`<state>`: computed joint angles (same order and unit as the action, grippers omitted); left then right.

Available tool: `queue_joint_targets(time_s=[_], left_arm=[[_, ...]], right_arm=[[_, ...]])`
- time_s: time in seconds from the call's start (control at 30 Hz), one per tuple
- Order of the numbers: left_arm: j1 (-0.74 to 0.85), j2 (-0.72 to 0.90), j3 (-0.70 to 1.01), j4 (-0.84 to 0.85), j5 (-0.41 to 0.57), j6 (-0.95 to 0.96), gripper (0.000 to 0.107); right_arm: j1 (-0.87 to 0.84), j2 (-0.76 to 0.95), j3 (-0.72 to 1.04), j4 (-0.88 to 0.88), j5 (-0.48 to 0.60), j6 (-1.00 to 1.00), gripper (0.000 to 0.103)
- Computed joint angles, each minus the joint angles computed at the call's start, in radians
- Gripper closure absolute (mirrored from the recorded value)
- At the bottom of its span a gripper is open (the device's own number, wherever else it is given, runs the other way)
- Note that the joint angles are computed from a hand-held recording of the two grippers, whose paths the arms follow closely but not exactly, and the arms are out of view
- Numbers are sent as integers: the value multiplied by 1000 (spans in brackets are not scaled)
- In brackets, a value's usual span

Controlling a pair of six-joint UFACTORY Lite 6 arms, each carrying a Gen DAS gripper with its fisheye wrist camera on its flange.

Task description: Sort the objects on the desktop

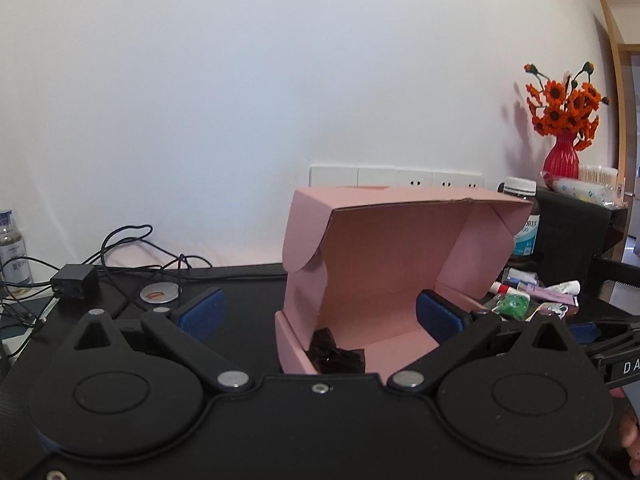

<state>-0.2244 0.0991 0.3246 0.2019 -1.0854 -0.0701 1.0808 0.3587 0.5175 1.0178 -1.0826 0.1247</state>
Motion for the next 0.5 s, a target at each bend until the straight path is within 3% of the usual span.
queue_joint_targets(time_s=[0.17, 0.5], left_arm=[[-53, -11, 11, -86, 75, 36, 4], [-81, -2, 5, -128, 61, 72, 4]], right_arm=[[-1, 3, 7, 15, 9, -13, 1], [47, 22, 49, 116, 0, -124, 1]])
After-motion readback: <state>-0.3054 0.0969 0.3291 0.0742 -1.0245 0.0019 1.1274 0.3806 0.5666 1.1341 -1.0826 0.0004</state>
